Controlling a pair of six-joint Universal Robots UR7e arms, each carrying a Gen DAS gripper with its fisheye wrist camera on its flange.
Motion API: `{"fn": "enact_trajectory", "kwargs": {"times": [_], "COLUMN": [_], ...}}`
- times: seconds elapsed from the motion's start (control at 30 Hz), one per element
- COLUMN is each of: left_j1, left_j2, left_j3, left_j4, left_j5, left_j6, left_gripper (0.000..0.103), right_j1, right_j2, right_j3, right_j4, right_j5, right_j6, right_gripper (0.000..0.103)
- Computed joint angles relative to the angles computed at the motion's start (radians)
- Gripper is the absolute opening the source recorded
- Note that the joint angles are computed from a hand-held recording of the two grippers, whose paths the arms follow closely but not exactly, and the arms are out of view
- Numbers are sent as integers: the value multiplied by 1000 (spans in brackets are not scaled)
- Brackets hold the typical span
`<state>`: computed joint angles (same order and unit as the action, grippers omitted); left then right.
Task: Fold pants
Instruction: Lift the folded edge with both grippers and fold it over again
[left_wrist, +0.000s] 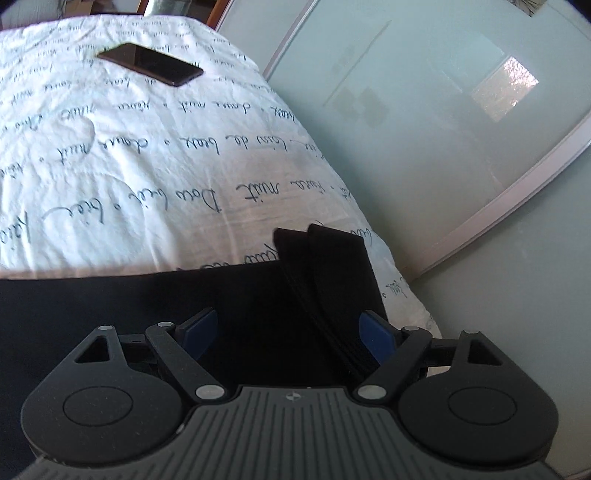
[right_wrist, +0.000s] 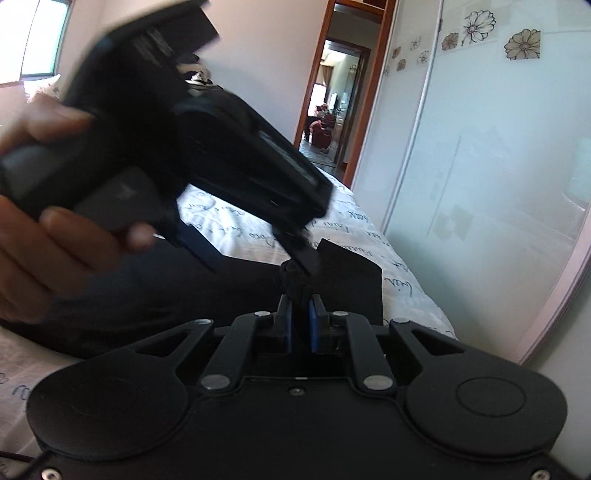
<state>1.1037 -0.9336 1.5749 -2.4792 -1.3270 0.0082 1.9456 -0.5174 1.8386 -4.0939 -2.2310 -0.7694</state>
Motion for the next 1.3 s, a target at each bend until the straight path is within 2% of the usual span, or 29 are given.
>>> {"fn": "enact_trajectory", "kwargs": {"times": [0.17,0.37,0.47,0.5,0.53,0.6,0.77,0.9,1.2,1.23,1.3], "left_j1": [-25,-47,-54,-57,-58,-58,-67,-81,-80,-81,-83], "left_j2": [19,22,24,27,30,29,26,29,27,25,18], "left_j3": [20,58,66,65,64,66,96,124,126,127,131], "left_j4": [-50,-132,-146,-146,-145,-149,-216,-278,-282,-284,-285], "left_j5": [84,156,186,201,215,226,269,319,327,332,359], "left_j6": [8,68,86,90,95,100,139,189,191,194,200], "left_gripper": [73,71,56,42,33,22,8,6,6,7,21], "right_j1": [5,1,5,6,6,5,3,9,5,5,1], "right_j2": [-9,-7,7,5,3,-5,-8,-12,-6,-5,-3], "right_j3": [20,38,49,56,60,68,73,61,41,40,33], "right_j4": [3,-19,-36,-40,-41,-34,-27,-2,20,21,22], "right_j5": [16,48,50,46,45,45,39,31,28,27,29], "right_j6": [9,-11,-10,-9,-6,6,2,4,-2,-2,-13], "right_gripper": [10,10,10,10,10,10,10,10,10,10,10]}}
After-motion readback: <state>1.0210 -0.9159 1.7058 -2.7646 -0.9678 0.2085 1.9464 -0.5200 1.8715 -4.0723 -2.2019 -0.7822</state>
